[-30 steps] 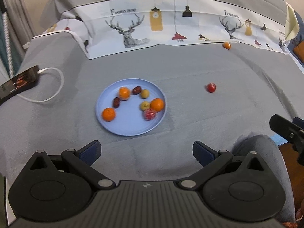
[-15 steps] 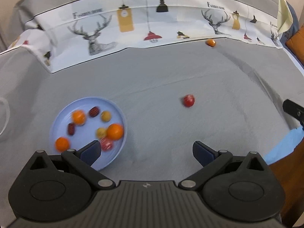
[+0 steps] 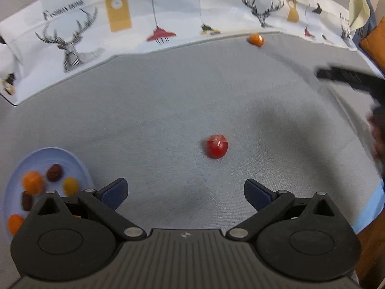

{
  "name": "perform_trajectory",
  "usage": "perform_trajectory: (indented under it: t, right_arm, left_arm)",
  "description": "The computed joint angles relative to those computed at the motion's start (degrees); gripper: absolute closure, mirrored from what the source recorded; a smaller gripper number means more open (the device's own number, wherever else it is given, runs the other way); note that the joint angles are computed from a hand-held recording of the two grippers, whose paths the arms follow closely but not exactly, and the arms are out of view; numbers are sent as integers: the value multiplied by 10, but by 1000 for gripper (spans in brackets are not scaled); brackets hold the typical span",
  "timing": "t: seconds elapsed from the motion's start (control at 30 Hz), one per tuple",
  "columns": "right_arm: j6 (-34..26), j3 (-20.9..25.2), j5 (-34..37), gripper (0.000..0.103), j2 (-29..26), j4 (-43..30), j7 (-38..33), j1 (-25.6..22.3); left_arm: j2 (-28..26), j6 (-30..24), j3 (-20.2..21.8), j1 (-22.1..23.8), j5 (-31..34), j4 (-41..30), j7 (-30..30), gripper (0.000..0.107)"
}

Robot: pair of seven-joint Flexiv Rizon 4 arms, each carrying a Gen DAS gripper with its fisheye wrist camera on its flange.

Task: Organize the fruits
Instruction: 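Reach the left tool to the wrapped red apple while the right tool grasps the wrapped orange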

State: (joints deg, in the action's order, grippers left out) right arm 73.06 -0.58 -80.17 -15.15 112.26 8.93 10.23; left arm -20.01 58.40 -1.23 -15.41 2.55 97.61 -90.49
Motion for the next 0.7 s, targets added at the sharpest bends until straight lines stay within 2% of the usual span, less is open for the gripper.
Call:
perform_trajectory:
  t: [0.1,0.17,0.23,0.27,0.4,0.47,0.5,0.53,0.57,0.6,0.63,0.67,0.7]
  right_arm:
    - [31,-22,7,1,-79,-75,-14,-3]
    - [46,-39,48,1,-132,-127,-50,6]
    - [69,-89,121,1,-179,-172,-102,45]
    - [70,-93,146,1,-206,-203,-124,48]
    - [38,-49,189,1,-302,-325,-179,18]
    - [11,-30,199,1,-342,-382,-207,7]
    - [3,-30,217,1,-362,-410,-231,9]
    - [5,-48,257,1,-385,-441,-270,21]
    - [-2,-48,276,1,-392,-453,-271,24]
    - [8,-62,274,3,-398,-460,-266,28]
    - [10,-80,299,17,-404,-468,-274,39]
    - [22,-115,319,53,-404,-465,-272,59]
    - [27,-138,314,65,-399,-456,-263,73]
  left_arm:
    - [-37,6,-6,1,-3,-22,10,4]
    - [-65,11,-1,-6,4,-45,8,4]
    - [-91,13,8,-14,11,-71,0,4]
    - [-104,12,9,-16,11,-85,-1,4]
    - [-150,4,16,-23,8,-135,-6,4]
    - [-163,-4,10,-20,2,-148,9,4]
    - [-164,12,9,-20,2,-144,14,5]
    - [-163,27,5,-18,1,-137,22,8]
    - [-159,42,-10,-8,-10,-125,46,21]
    - [-152,69,-26,3,-21,-106,71,55]
    - [-147,82,-32,6,-26,-96,93,76]
    - [-144,78,-27,1,-23,-96,107,77]
    - [-141,82,-17,-7,-21,-94,103,77]
